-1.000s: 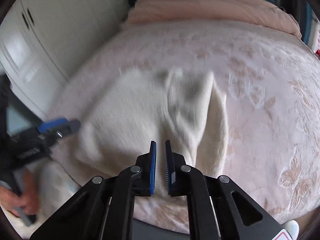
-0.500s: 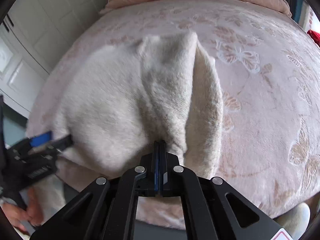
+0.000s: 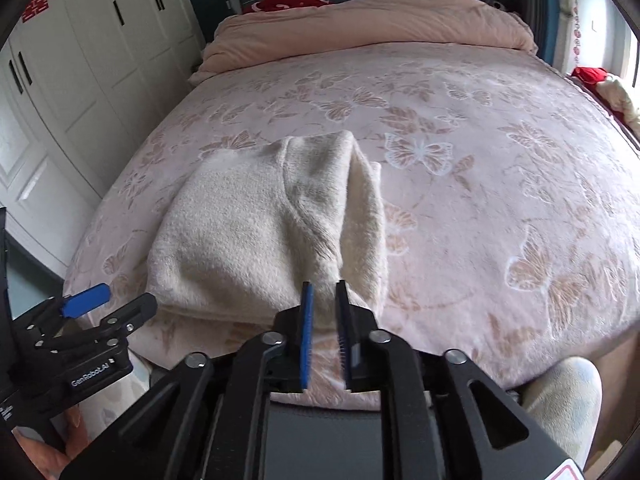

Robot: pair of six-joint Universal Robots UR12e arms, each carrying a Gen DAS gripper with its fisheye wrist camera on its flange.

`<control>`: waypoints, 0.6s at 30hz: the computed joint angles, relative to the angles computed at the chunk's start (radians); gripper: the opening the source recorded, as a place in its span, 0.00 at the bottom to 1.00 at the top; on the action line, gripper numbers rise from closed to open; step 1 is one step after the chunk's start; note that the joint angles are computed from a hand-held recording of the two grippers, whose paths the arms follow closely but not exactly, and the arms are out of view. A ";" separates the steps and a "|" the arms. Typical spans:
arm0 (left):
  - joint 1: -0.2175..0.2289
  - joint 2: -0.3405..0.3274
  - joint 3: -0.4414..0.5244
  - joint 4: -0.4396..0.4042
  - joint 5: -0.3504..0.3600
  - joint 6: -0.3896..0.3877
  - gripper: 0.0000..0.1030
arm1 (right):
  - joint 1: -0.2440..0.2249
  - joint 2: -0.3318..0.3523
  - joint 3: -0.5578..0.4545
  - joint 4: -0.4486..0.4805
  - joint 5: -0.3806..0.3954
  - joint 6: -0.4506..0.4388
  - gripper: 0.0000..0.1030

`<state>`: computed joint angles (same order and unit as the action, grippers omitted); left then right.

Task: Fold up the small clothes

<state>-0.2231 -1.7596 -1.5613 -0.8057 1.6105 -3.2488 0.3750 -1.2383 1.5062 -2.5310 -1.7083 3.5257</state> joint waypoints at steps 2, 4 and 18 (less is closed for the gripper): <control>-0.010 0.013 -0.013 0.020 0.016 -0.002 0.76 | 0.007 -0.010 0.017 -0.013 -0.028 0.017 0.30; -0.018 0.023 -0.027 0.050 0.035 0.002 0.81 | 0.017 -0.021 0.036 -0.033 -0.064 0.014 0.36; -0.049 0.040 -0.146 0.265 0.080 -0.017 0.94 | 0.051 -0.039 0.137 -0.177 -0.207 -0.062 0.63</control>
<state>-0.2723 -1.7194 -1.7068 -0.5410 1.6908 -3.2661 0.4258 -1.2775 1.6431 -2.7081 -1.9157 3.4633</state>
